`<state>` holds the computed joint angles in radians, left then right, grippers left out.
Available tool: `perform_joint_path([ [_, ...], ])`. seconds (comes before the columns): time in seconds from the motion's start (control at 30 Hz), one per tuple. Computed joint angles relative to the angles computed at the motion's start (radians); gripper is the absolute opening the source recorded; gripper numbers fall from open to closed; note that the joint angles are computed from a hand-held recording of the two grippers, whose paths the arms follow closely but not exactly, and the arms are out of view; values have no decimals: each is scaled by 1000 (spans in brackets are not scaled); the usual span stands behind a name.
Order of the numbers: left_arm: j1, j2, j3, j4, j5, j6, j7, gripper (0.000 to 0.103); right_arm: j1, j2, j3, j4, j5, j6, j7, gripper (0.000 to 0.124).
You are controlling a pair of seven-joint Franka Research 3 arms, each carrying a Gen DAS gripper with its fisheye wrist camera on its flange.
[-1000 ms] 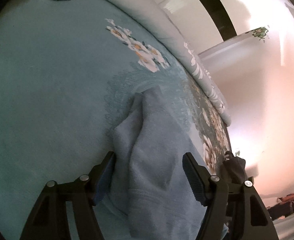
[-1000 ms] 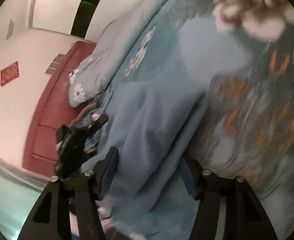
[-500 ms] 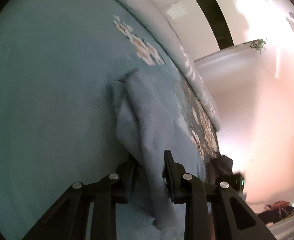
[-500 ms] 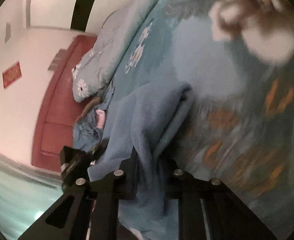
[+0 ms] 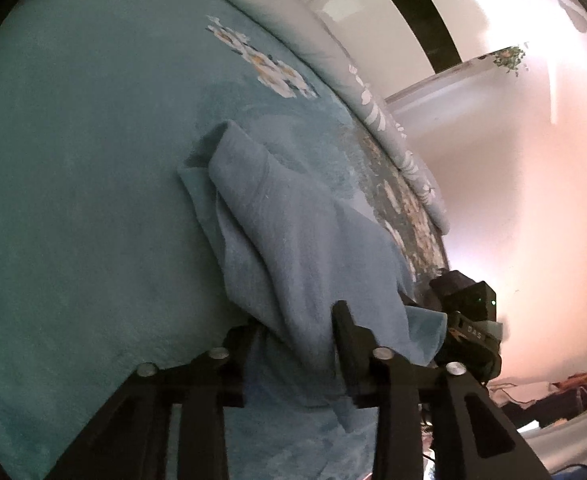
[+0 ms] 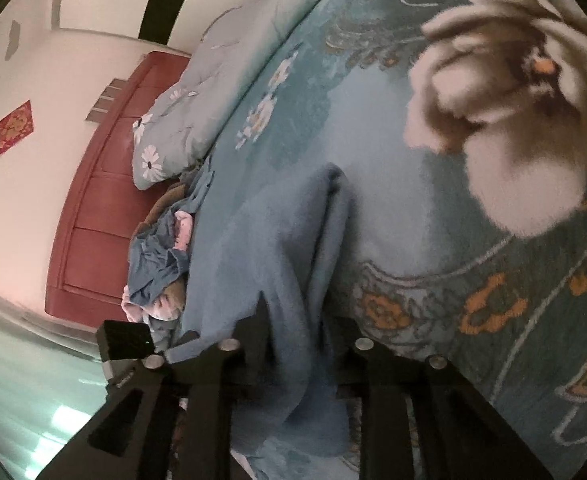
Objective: Fold clothes
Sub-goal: 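Grasp the folded sweater end with both grippers and lift it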
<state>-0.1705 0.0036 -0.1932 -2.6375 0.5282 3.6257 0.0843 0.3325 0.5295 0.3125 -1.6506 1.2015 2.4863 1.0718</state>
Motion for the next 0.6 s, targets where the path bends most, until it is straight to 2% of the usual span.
perform_joint_path([
  [0.07,-1,-1,0,-9,-38,2,18,49,-1,0,6,-7,17,7,-9,29],
  [0.13,12,27,8,6,-5,29,-14,55,1,-3,9,-12,32,19,-19,29],
  [0.23,32,69,4,35,43,53,-56,56,5,-4,12,-16,50,33,-26,30],
  [0.3,33,78,-3,43,33,59,-44,54,9,-7,15,-19,62,44,-37,30],
  [0.37,26,73,-10,43,10,49,-23,51,4,-11,22,-25,87,43,-58,30],
  [0.4,24,65,-13,41,4,34,-20,45,2,-13,23,-28,98,39,-65,30],
  [0.43,22,57,-15,40,0,16,-18,43,1,-15,21,-30,104,33,-67,30],
  [0.53,12,28,-18,27,-24,-29,-12,43,3,-29,10,-44,105,28,-62,30],
  [0.6,3,-8,-18,0,-60,-53,-1,47,13,-66,0,-77,102,74,-78,30],
])
